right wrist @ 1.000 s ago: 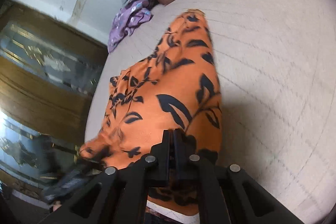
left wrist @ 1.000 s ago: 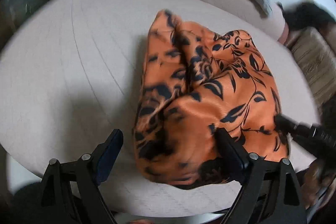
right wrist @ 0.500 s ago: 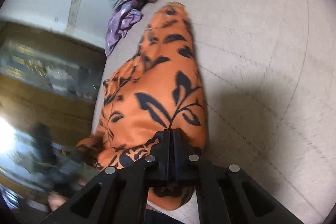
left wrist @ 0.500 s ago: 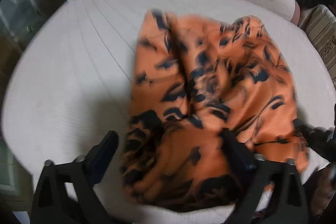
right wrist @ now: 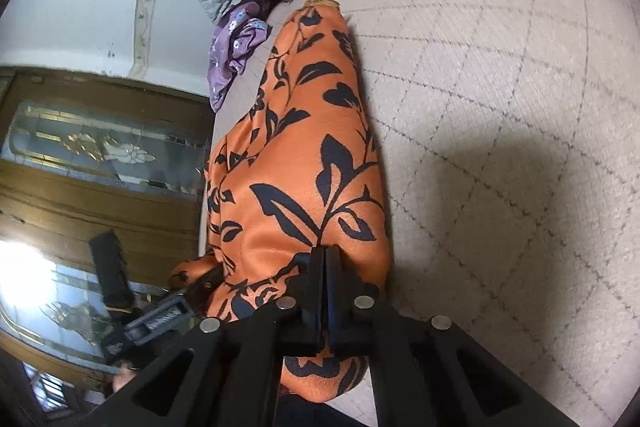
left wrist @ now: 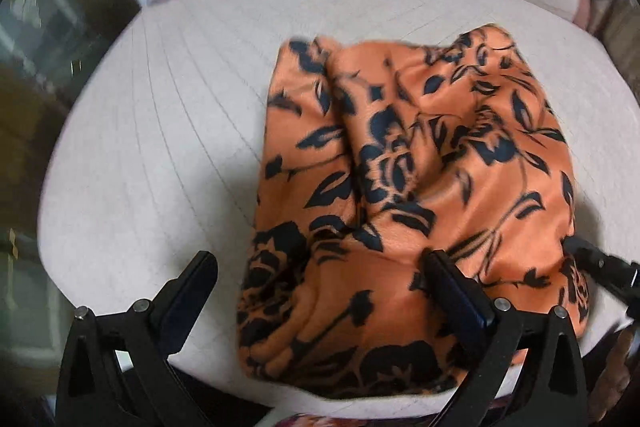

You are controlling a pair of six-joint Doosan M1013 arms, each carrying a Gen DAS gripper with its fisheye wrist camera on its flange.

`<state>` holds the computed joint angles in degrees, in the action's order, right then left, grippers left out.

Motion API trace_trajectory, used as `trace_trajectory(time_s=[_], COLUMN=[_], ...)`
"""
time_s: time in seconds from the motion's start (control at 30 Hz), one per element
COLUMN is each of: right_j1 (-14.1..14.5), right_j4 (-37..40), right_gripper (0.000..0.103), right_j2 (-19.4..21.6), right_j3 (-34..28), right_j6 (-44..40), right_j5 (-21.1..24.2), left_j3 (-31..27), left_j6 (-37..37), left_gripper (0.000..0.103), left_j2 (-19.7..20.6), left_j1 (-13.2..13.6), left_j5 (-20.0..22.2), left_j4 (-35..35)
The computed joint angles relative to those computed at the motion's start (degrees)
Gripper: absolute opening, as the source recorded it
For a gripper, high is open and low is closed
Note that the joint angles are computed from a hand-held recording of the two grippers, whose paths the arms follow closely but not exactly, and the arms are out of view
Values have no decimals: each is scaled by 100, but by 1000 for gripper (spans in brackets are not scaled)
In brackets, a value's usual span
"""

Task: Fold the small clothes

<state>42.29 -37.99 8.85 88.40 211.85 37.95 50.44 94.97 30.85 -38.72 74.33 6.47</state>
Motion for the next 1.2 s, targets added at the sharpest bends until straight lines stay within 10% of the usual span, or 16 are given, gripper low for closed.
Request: trace_trajectory(time_s=[0.2, 0.57, 0.9, 1.2], right_j1=[351, 125, 208, 70], right_j4=[-750, -2, -145, -954], right_gripper=[8, 6, 8, 8], right_j2=[207, 212, 213, 198], right_j3=[-616, -444, -578, -786], right_j6=[-576, -771, -835, -535], right_j5=[1383, 1008, 1200, 1466], left_j3=[475, 246, 54, 306], left_j6=[-81, -361, -231, -494], left_gripper=[103, 103, 103, 103], left_j2=[-399, -55, -203, -16], left_j1=[71, 311, 270, 344], left_j5=[-1021, -331, -986, -704], left_j4=[60, -640, -529, -612])
